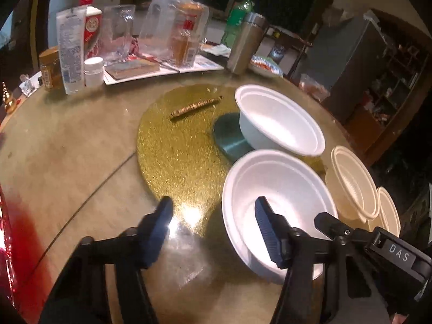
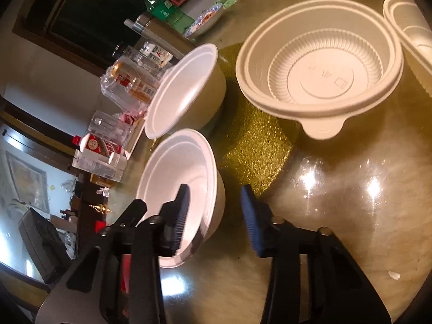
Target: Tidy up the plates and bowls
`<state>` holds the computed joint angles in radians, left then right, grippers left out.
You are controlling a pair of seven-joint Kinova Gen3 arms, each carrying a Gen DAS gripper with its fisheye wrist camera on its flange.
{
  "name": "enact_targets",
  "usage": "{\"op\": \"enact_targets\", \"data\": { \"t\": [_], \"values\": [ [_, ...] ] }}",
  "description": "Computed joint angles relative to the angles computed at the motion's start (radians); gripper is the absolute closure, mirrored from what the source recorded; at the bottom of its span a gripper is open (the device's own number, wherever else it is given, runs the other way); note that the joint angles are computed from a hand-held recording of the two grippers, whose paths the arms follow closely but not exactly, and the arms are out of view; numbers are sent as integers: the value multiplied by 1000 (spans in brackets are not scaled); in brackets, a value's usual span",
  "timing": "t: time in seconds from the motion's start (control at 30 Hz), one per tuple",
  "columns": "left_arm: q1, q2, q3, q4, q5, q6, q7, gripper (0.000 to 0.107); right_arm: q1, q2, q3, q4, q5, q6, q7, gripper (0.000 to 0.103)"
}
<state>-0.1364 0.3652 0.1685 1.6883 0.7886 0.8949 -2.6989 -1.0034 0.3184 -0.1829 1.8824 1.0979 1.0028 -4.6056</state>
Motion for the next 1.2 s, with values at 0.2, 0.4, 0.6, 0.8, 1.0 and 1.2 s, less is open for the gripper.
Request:
{"op": "enact_targets", "data": {
  "t": [0.2,0.4,0.6,0.8,1.0,1.2],
  "values": [
    [-12,-1,12,10,5,22,-69,97,1,7,0,-8,2,-6,24,82],
    [-35,20,3,-14,36,98,-96,100,-12,9,5,-26,-30,7,68,93],
    [-43,9,-1,5,79,102,-150,101,-30,10,2,-29,-23,41,61,94],
    [-40,-11,-10,37,112,75,-202,100,-36,12,-1,-26,-8,52,49,94],
    [-37,-21,-17,53,130,63,-228,100,-37,15,-5,-29,-10,64,55,94],
    [-38,-29,-21,67,150,54,-257,100,-43,22,-4,-46,-16,84,76,94]
  ]
}}
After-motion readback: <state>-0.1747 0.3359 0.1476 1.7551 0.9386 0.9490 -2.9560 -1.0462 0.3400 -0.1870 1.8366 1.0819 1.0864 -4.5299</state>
